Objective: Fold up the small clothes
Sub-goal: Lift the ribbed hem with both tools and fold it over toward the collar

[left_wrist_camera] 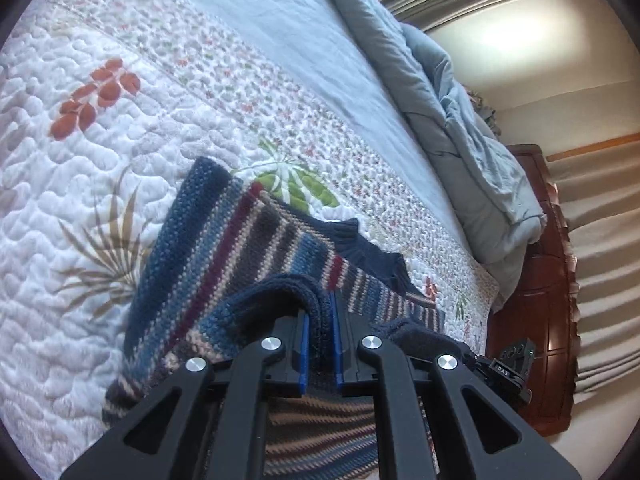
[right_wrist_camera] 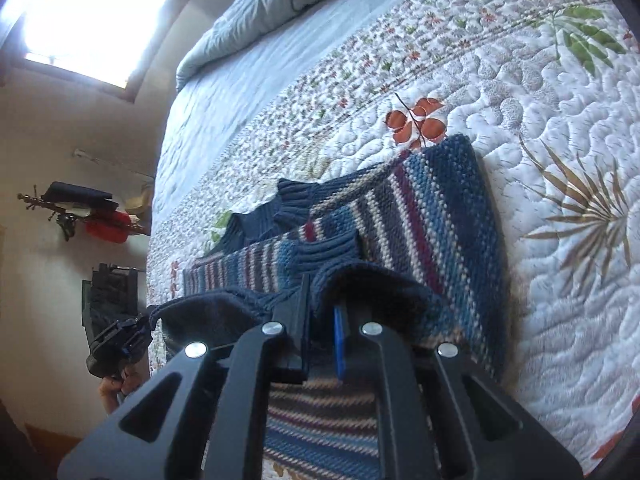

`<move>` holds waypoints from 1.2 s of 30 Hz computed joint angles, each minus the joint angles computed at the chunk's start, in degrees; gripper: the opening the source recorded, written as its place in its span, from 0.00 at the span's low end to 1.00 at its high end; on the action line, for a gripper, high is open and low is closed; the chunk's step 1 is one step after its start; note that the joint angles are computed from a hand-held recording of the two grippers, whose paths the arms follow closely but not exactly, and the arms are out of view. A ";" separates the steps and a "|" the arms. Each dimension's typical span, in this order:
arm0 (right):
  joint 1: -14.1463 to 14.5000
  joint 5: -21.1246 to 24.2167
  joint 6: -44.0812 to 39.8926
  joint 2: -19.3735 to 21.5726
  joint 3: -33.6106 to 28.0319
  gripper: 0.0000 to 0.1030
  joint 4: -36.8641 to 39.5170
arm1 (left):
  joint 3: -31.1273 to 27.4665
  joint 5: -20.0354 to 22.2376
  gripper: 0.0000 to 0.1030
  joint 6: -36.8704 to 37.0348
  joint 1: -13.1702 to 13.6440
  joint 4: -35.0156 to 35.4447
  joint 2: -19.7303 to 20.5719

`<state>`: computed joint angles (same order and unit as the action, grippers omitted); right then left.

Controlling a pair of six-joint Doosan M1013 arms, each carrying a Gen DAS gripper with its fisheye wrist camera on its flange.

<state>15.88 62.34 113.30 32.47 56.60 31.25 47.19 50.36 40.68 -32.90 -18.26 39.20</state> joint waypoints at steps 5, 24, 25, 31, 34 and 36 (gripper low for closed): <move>-1.37 3.26 -2.43 1.72 -1.41 0.26 5.10 | 0.83 -0.55 0.21 6.47 1.04 -5.85 0.34; -2.67 13.02 -12.47 6.13 -9.64 0.42 3.38 | -15.34 16.38 0.61 23.86 2.32 -8.05 9.59; -2.58 13.62 -12.52 6.67 -10.22 0.42 3.12 | -15.74 16.96 0.61 24.44 2.36 -8.51 9.96; -1.98 14.83 -12.82 8.59 -12.05 0.42 0.68 | -17.71 18.83 0.62 25.44 2.36 -7.90 11.15; -1.76 15.09 -13.51 8.90 -12.26 0.42 0.57 | -19.17 20.85 0.62 26.07 2.38 -7.58 11.87; -1.62 14.96 -13.75 8.98 -12.29 0.42 0.27 | -22.14 23.42 0.62 25.82 2.07 -5.30 13.16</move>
